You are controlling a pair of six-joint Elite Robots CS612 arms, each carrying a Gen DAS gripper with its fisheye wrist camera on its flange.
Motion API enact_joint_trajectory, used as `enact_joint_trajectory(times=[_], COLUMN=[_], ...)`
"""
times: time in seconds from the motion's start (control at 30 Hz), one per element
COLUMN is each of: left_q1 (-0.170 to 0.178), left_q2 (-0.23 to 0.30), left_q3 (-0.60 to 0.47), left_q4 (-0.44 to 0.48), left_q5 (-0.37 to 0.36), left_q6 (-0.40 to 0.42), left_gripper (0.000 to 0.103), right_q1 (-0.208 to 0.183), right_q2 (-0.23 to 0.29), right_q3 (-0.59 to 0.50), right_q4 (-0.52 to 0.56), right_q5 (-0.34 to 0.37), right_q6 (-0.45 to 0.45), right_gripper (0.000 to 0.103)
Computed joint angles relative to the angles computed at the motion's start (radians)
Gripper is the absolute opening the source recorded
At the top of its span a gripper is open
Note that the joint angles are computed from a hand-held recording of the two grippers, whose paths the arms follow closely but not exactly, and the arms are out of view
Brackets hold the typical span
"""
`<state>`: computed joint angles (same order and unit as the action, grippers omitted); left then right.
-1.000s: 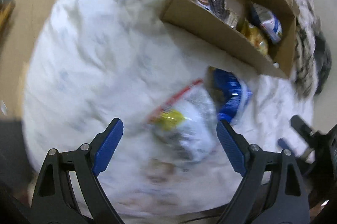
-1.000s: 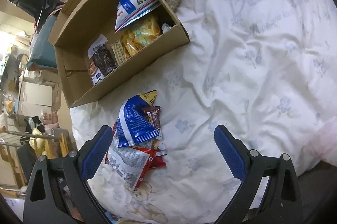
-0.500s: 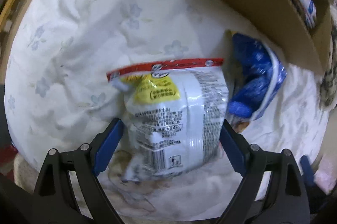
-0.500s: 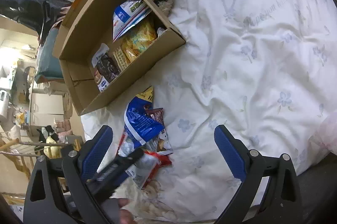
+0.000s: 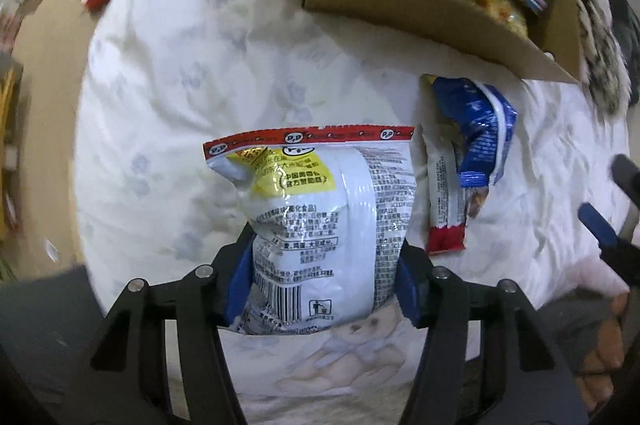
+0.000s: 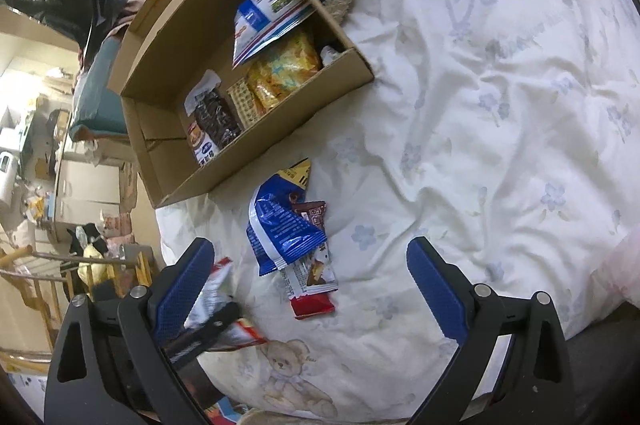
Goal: Organize snacks
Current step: 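Grasp the blue snack bag with the right gripper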
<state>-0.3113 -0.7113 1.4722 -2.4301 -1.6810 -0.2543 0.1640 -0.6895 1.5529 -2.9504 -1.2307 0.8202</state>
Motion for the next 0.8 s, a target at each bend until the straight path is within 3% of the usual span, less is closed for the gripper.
enact_joint_trajectory(times=[0.13, 0.27, 0.4, 0.57, 0.63, 0.8], left_q1=[-0.002, 0.004, 0.024, 0.021, 0.017, 0.019], left_q2=[-0.016, -0.012, 0.001, -0.002, -0.002, 0.012], left_q3=[0.008, 0.007, -0.014, 0.008, 0.014, -0.007], left_q4=[-0.025, -0.032, -0.014, -0.108, -0.134, -0.116], left_q5=[0.033, 0.053, 0.011, 0.066, 0.097, 0.127], left_q6=[0.052, 0.094, 0.044, 0.010, 0.003, -0.014], left_gripper=[0.056, 0.056, 0.056, 0.056, 0.056, 0.056], right_q1=[0.006, 0.022, 0.041, 0.067, 0.075, 0.072], right_q2=[0.011, 0.030, 0.047, 0.087, 0.098, 0.133], right_q3=[-0.022, -0.080, -0.132, -0.225, -0.248, -0.299], right_q4=[0.042, 0.117, 0.169, 0.267, 0.286, 0.326], right_q5=[0.018, 0.012, -0.032, -0.147, -0.196, -0.157], right_q6=[-0.029, -0.132, -0.220, -0.336, -0.324, -0.328], right_gripper=[0.099, 0.099, 0.099, 0.099, 0.099, 0.099])
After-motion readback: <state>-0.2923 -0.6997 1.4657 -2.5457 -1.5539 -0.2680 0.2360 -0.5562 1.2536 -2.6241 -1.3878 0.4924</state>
